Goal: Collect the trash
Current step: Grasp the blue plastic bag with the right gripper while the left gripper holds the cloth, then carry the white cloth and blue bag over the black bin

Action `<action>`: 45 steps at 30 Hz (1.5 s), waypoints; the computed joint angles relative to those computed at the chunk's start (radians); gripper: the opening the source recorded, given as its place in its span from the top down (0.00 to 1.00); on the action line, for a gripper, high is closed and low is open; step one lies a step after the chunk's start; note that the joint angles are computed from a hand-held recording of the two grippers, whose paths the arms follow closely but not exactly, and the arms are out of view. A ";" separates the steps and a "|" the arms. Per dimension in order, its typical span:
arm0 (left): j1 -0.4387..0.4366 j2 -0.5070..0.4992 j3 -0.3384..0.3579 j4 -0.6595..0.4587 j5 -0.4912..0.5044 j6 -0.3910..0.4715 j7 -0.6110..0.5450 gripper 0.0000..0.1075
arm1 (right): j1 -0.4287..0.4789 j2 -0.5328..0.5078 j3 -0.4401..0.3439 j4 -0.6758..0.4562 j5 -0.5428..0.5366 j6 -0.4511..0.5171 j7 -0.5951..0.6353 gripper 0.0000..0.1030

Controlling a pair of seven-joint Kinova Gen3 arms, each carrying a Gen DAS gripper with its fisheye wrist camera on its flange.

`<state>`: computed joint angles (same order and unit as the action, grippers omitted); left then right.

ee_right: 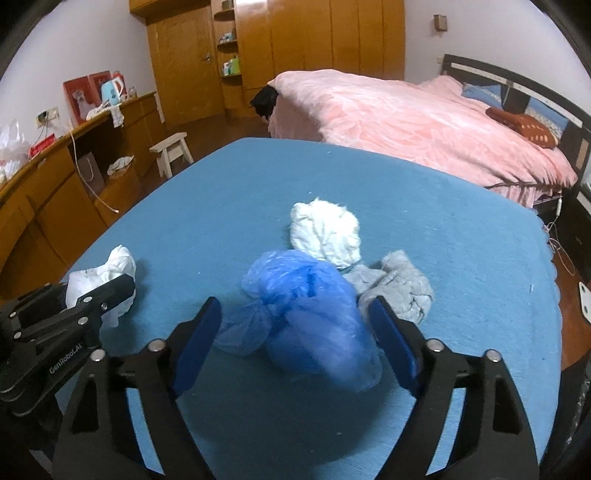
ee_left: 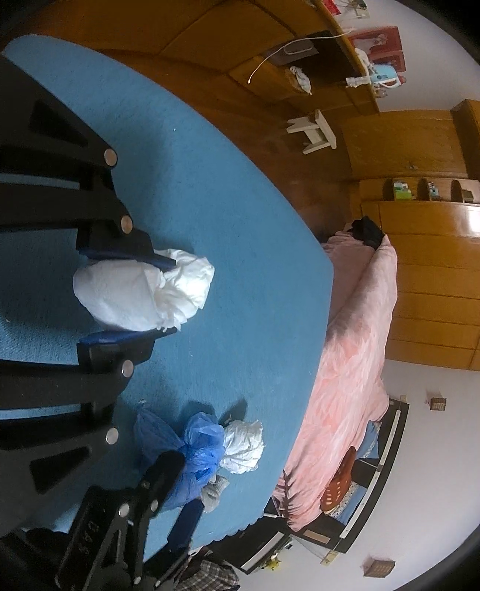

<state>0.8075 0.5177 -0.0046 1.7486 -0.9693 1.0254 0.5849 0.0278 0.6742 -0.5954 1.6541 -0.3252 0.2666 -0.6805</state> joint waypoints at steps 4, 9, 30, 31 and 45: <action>0.003 -0.006 -0.001 0.012 -0.008 -0.005 0.020 0.73 | -0.030 0.000 0.033 -0.003 0.001 0.042 -0.004 0.38; 0.001 -0.006 0.002 0.018 -0.015 -0.008 0.024 0.73 | -0.091 0.009 0.105 -0.042 -0.003 0.096 -0.039 0.38; 0.039 0.002 0.019 -0.042 -0.014 0.075 -0.015 0.72 | 0.002 -0.050 0.111 -0.011 -0.165 0.202 0.102 0.58; 0.043 0.003 0.020 -0.049 -0.014 0.081 -0.017 0.72 | 0.013 -0.056 0.108 -0.004 -0.176 0.200 0.117 0.58; 0.092 0.038 0.022 -0.219 -0.033 0.139 -0.150 0.72 | 0.162 -0.133 0.110 0.041 -0.377 0.249 0.322 0.57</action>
